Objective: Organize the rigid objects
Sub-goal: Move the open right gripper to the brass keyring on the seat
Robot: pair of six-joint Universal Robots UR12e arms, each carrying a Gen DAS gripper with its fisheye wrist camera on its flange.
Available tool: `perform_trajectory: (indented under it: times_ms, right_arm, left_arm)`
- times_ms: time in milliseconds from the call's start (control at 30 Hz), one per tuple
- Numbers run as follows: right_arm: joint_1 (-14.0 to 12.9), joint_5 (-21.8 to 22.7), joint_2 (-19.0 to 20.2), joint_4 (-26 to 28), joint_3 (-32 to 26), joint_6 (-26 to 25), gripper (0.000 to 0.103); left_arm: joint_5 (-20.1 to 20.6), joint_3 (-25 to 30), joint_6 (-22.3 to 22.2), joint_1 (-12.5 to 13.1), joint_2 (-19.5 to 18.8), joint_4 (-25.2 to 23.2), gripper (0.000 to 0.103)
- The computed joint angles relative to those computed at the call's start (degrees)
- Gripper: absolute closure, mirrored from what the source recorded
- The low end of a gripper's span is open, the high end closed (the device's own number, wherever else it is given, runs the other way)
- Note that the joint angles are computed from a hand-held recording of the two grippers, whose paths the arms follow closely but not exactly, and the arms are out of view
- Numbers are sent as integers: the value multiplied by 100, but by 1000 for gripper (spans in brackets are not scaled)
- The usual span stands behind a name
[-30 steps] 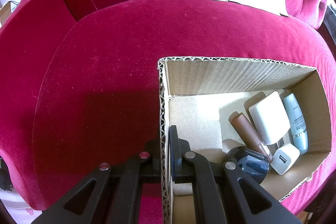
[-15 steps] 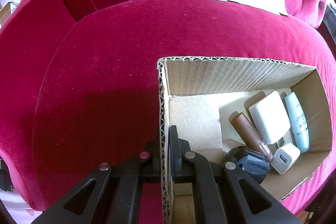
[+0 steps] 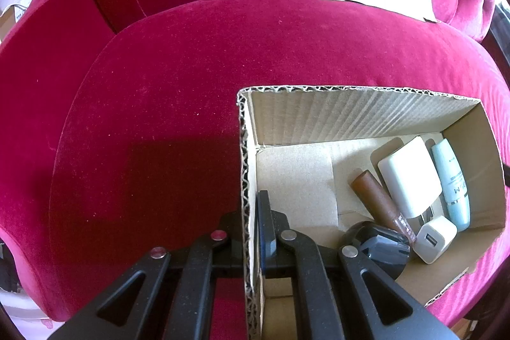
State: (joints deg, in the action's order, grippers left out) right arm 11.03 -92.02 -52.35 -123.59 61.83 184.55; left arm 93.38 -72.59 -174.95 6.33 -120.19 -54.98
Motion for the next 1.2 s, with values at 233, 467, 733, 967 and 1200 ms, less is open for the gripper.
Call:
perform_trajectory:
  times_ms: [233, 467, 733, 967, 1200]
  right_arm:
    - [3, 46, 125, 116, -73, -100, 0]
    - [9, 89, 226, 174, -172, -103, 2]
    - [6, 138, 307, 278, -270, -163, 29]
    - [71, 31, 319, 135, -229, -246, 85]
    - [53, 58, 313, 442, -340, -65, 85]
  left_arm:
    - [20, -17, 12, -11, 3, 28, 99]
    - [21, -20, 30, -10, 3, 37, 99]
    - [17, -12, 16, -14, -3, 34, 99]
    - [26, -16, 35, -10, 2, 36, 99]
    - [30, -12, 34, -15, -3, 36, 99]
